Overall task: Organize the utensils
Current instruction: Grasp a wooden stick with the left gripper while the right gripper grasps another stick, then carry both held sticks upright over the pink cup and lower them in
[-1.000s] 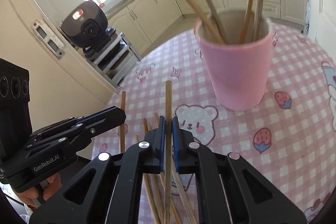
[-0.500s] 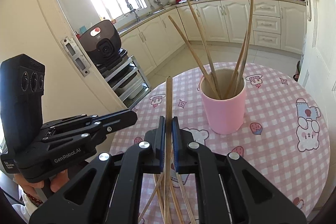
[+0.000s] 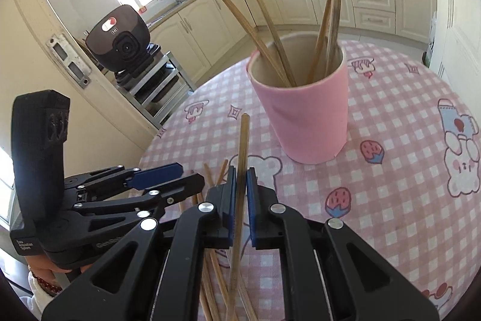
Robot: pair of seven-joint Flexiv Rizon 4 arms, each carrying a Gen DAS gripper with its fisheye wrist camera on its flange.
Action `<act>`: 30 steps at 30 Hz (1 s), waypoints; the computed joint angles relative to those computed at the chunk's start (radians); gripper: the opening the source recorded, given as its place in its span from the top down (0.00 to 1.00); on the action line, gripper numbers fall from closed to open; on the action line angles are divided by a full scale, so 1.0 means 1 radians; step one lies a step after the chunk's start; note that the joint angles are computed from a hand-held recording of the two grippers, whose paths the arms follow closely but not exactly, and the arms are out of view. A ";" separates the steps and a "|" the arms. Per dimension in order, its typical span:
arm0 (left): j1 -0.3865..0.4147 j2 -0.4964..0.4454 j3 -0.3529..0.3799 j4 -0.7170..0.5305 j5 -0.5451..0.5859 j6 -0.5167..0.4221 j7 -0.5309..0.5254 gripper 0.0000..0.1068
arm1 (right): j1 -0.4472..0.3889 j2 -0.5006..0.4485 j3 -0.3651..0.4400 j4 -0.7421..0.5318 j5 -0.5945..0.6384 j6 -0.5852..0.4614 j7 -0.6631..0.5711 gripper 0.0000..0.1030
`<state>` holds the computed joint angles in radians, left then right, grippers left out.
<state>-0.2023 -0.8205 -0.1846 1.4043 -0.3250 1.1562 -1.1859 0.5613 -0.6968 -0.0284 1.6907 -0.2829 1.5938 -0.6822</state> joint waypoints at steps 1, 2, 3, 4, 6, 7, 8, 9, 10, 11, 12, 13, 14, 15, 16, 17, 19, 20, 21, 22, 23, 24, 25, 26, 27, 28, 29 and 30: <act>-0.009 -0.011 0.013 -0.017 0.007 -0.018 -0.010 0.66 | -0.003 -0.007 0.004 -0.008 -0.001 -0.008 -0.002 0.95; -0.014 -0.022 0.020 -0.031 0.011 -0.034 -0.017 0.67 | -0.012 -0.013 0.015 -0.016 -0.001 -0.014 -0.006 0.95; -0.019 -0.031 0.024 -0.043 0.016 -0.046 -0.023 0.68 | -0.024 -0.021 0.031 -0.024 0.001 -0.017 -0.011 0.95; -0.023 -0.040 0.030 -0.056 0.022 -0.058 -0.028 0.68 | -0.030 -0.025 0.037 -0.029 0.002 -0.020 -0.015 0.95; -0.032 -0.055 0.039 -0.081 0.037 -0.087 -0.031 0.73 | -0.039 -0.033 0.050 -0.041 0.003 -0.027 -0.022 0.95; -0.035 -0.063 0.042 -0.092 0.042 -0.098 -0.033 0.75 | -0.044 -0.036 0.058 -0.046 0.004 -0.030 -0.027 0.95; -0.038 -0.070 0.046 -0.102 0.048 -0.109 -0.036 0.78 | -0.047 -0.038 0.062 -0.048 0.006 -0.030 -0.030 0.95; -0.042 -0.076 0.050 -0.112 0.053 -0.119 -0.041 0.80 | -0.049 -0.039 0.066 -0.048 0.008 -0.027 -0.033 0.95; -0.043 -0.080 0.051 -0.118 0.058 -0.125 -0.042 0.81 | -0.053 -0.040 0.072 -0.049 0.011 -0.026 -0.037 0.95; -0.041 -0.085 0.048 -0.123 0.059 -0.134 -0.039 0.84 | -0.057 -0.040 0.078 -0.050 0.013 -0.024 -0.040 0.95; -0.038 -0.088 0.042 -0.126 0.058 -0.142 -0.035 0.87 | -0.056 -0.040 0.078 -0.050 0.015 -0.023 -0.042 0.95; -0.037 -0.090 0.039 -0.126 0.058 -0.145 -0.031 0.89 | -0.056 -0.035 0.077 -0.042 0.017 -0.017 -0.045 0.95; -0.036 -0.093 0.037 -0.127 0.057 -0.142 -0.028 0.92 | -0.055 -0.032 0.075 -0.036 0.019 -0.011 -0.046 0.95; -0.033 -0.093 0.031 -0.121 0.055 -0.134 -0.023 0.93 | -0.054 -0.031 0.077 -0.038 0.021 -0.010 -0.047 0.95; -0.032 -0.091 0.028 -0.117 0.053 -0.127 -0.019 0.94 | -0.052 -0.027 0.075 -0.034 0.022 -0.005 -0.048 0.95; -0.033 -0.087 0.027 -0.109 0.053 -0.112 -0.016 0.95 | -0.048 -0.022 0.070 -0.025 0.025 0.005 -0.048 0.95; -0.023 -0.069 0.010 -0.074 0.045 -0.068 0.000 0.95 | -0.041 -0.011 0.063 -0.013 0.030 0.024 -0.047 0.95; -0.010 -0.054 -0.010 -0.050 0.034 -0.047 0.018 0.95 | -0.032 -0.003 0.054 -0.004 0.032 0.034 -0.046 0.95; -0.001 -0.037 -0.021 -0.026 0.026 -0.026 0.032 0.95 | -0.022 0.007 0.040 0.009 0.033 0.046 -0.046 0.95; 0.003 -0.022 -0.029 -0.008 0.020 -0.006 0.043 0.95 | -0.008 0.018 0.024 0.020 0.035 0.059 -0.044 0.95; 0.017 0.000 -0.051 0.020 0.006 0.022 0.064 0.95 | 0.005 0.030 0.009 0.032 0.037 0.075 -0.043 0.95; 0.030 0.017 -0.072 0.042 -0.009 0.044 0.085 0.95 | 0.027 0.044 -0.019 0.048 0.041 0.094 -0.040 0.95; 0.048 0.037 -0.100 0.069 -0.030 0.071 0.109 0.95 | 0.049 0.057 -0.046 0.060 0.045 0.108 -0.038 0.95; 0.067 0.056 -0.129 0.093 -0.052 0.094 0.135 0.95 | 0.068 0.070 -0.068 0.073 0.050 0.122 -0.039 0.95; 0.087 0.073 -0.158 0.120 -0.076 0.116 0.160 0.95 | 0.094 0.086 -0.097 0.089 0.056 0.138 -0.041 0.95; 0.112 0.094 -0.198 0.150 -0.106 0.146 0.190 0.95 | 0.116 0.100 -0.122 0.103 0.061 0.147 -0.046 0.95; 0.136 0.112 -0.230 0.175 -0.132 0.165 0.220 0.95 | 0.134 0.112 -0.141 0.111 0.066 0.152 -0.052 0.95; 0.156 0.128 -0.261 0.197 -0.158 0.186 0.248 0.95 | 0.146 0.120 -0.152 0.112 0.071 0.155 -0.057 0.95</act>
